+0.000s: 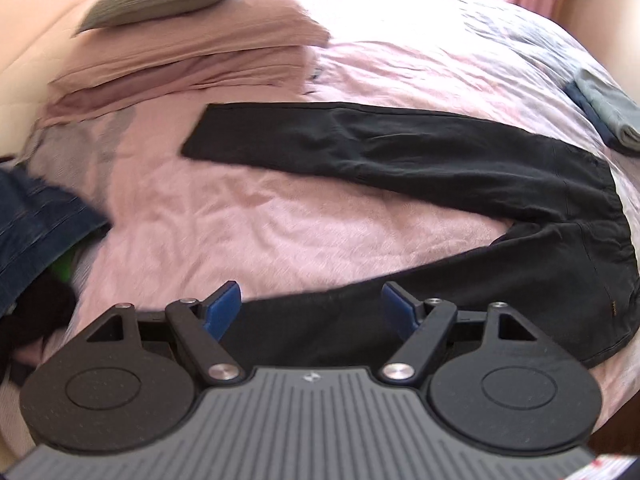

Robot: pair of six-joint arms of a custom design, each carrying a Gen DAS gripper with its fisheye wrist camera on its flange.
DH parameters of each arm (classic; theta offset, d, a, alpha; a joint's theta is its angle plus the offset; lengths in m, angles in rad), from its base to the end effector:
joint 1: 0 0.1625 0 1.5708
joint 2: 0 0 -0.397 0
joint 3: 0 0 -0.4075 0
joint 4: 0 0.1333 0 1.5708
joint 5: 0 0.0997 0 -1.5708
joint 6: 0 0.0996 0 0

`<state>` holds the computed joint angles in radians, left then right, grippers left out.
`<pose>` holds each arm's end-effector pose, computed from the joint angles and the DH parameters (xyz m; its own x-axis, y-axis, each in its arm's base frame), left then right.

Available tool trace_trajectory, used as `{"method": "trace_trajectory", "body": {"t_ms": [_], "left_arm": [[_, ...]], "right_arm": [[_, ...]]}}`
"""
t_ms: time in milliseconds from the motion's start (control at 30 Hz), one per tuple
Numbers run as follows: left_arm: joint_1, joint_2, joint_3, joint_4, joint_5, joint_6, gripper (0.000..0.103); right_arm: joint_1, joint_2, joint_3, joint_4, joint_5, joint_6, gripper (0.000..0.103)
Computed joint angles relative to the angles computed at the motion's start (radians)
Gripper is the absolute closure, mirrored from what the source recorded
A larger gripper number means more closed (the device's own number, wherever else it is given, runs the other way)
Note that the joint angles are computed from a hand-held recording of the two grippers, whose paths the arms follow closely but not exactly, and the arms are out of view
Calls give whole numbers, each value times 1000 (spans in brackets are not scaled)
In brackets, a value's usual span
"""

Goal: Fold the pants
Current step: 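Grasp a trouser leg edge with the left gripper while the right gripper grasps the waistband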

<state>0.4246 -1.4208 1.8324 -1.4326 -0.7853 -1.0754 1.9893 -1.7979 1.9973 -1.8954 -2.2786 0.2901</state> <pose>-0.3544 -0.3838 0.2799 -0.6619 0.0696 -0.7463 0.4093 0.8677 -0.2821 0.2327 -0.3544 0.4060 -0.8122 0.0345 0.5824 -0.1783 0.9358 -0.3042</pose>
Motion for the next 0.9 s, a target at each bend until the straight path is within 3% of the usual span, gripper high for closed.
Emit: {"method": "trace_trajectory", "body": {"t_ms": [100, 300, 433, 633, 733, 900], "left_arm": [[68, 37, 24, -180, 19, 187, 29], [219, 201, 7, -633, 40, 628, 32], [328, 371, -82, -902, 15, 964, 35], [442, 586, -301, -1031, -30, 1300, 35], [479, 652, -390, -1034, -68, 1436, 35], [531, 731, -504, -986, -65, 1606, 35]], "right_arm": [[-47, 52, -2, -84, 8, -90, 33], [-166, 201, -48, -369, 64, -448, 39], [-247, 351, -151, -517, 100, -652, 41], [-319, 556, -348, -611, 191, -877, 42], [-343, 646, -449, -603, 221, -973, 42], [-375, 753, -598, -493, 283, -1047, 42]]}}
